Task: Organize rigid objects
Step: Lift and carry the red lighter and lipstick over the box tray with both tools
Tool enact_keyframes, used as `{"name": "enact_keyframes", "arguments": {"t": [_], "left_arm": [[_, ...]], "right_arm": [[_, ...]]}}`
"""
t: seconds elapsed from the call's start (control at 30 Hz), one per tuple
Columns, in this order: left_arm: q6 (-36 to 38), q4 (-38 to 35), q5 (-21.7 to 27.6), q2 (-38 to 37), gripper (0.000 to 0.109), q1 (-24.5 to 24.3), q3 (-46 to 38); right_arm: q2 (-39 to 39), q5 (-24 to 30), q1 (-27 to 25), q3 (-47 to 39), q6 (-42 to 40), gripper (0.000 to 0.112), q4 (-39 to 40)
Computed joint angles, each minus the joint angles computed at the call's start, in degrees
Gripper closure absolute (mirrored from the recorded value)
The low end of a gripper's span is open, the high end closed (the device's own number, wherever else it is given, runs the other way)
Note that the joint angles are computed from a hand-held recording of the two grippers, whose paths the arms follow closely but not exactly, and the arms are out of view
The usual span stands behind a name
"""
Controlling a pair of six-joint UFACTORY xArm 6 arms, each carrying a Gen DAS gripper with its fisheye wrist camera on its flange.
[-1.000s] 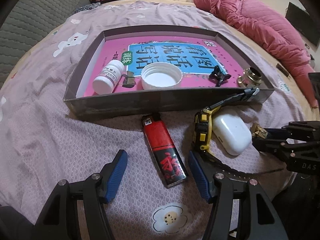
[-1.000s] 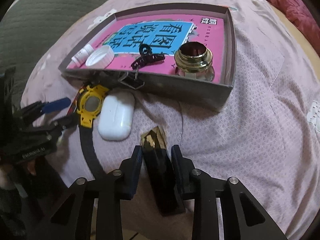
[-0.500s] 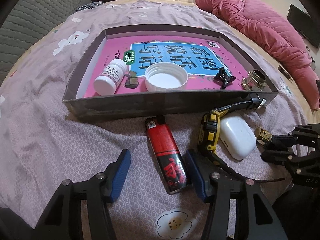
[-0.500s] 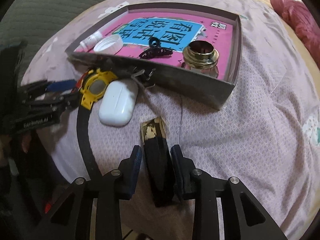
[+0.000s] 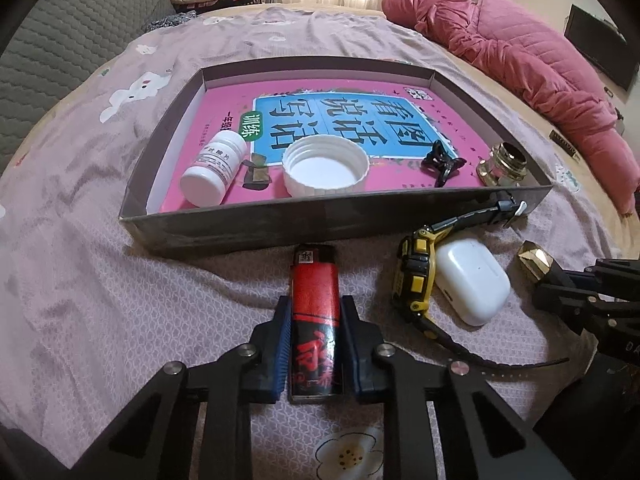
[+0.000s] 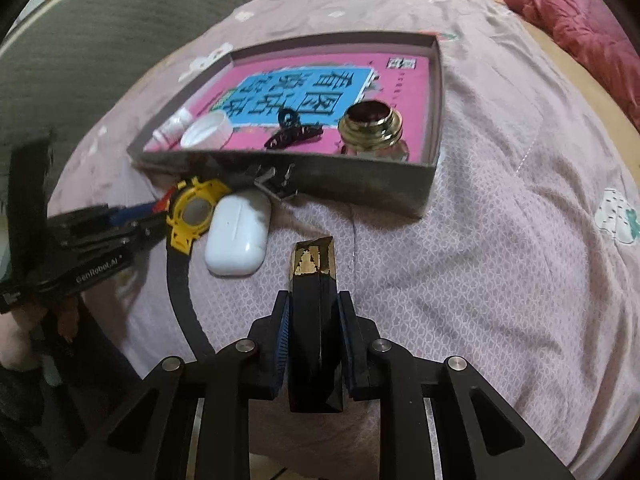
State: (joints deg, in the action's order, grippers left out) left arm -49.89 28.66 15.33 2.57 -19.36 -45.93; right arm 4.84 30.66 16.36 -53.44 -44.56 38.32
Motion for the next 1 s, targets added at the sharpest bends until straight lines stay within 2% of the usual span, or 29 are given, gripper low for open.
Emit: {"name": "enact_keyframes", "arguments": {"t": [0.1, 0.37, 0.5, 0.7, 1.0], "left_arm": [[-0.1, 0.2, -1.3, -0.8, 0.085, 0.3, 0.8], [-5.4, 7.1, -3.6, -3.2, 0.085, 0.9, 2.0], [-9.9, 12.2, -4.9, -4.7, 0.085, 1.7, 2.6], [-12.0, 14.6, -6.7, -6.0, 0.085, 2.6, 3.3], [-18.5, 22.8, -8.8, -7.2, 0.085, 4.2, 3.1]], "right_arm": [[-0.9, -2.3, 0.8, 1.1, -1.1, 0.09, 3.2], [-2.9, -5.3, 1.1, 2.4, -6.7, 0.09, 12.0], [-2.7, -4.8, 1.5, 1.6, -8.8, 0.09, 14.8], [-2.3, -4.5, 2.9, -0.1, -12.5, 0.09, 19.9], [-0.3, -3.5, 4.3, -2.9, -15.4, 0.09, 24.4]]}}
